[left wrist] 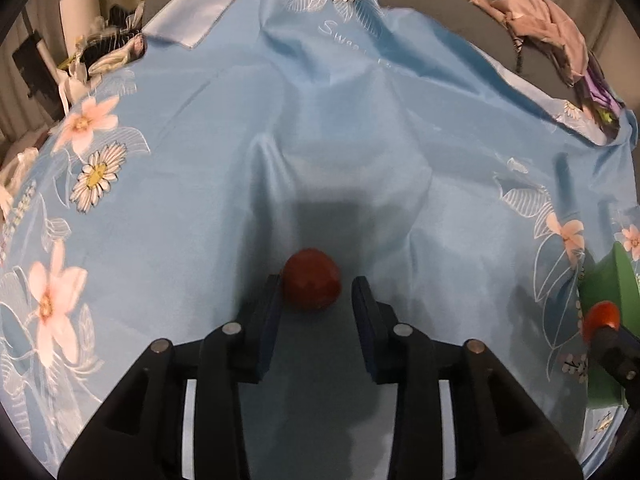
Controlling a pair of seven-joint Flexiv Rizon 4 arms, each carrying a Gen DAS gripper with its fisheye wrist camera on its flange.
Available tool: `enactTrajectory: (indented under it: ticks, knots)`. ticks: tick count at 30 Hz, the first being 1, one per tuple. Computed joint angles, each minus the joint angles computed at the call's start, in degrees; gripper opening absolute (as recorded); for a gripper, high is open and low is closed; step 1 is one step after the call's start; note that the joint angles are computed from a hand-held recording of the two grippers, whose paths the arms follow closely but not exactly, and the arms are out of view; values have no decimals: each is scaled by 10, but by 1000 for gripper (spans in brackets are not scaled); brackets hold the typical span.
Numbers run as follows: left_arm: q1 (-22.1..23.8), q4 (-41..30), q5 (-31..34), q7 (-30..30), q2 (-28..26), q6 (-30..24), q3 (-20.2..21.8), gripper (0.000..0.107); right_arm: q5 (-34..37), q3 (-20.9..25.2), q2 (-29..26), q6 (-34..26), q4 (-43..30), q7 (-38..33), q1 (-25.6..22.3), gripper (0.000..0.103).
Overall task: Organize fruits
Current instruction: 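Carry both red tomatoes down into the green bowl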
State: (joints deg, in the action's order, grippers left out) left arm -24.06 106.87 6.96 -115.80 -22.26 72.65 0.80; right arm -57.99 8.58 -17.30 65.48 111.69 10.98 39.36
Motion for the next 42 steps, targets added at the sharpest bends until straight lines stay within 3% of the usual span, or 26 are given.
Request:
enactTrajectory:
  ticks: [9, 13, 21, 25, 29, 34, 42]
  knots:
    - [-9, -5, 6, -20, -1, -8, 7, 28, -15, 0, 9, 0, 9, 18, -5, 28]
    - [-25, -3, 40, -36, 16, 11, 17, 28, -27, 1, 19, -9, 16, 31, -7, 28]
    - [-46, 15, 84, -52, 62, 56, 12, 28, -89, 18, 72, -33, 64, 122, -31, 28]
    - [-60, 18, 110, -59, 82, 79, 3, 28, -111, 32, 103, -60, 82, 148, -48, 28]
    - [-54, 27, 78, -22, 88, 107, -35, 28, -133, 45, 137, -70, 106, 178, -71, 28]
    - [-120, -32, 142, -60, 67, 84, -3, 28, -113, 65, 173, -106, 132, 173, -91, 28]
    - [-145, -94, 125, -15, 21, 58, -35, 28, -48, 92, 220, -167, 169, 170, -115, 28]
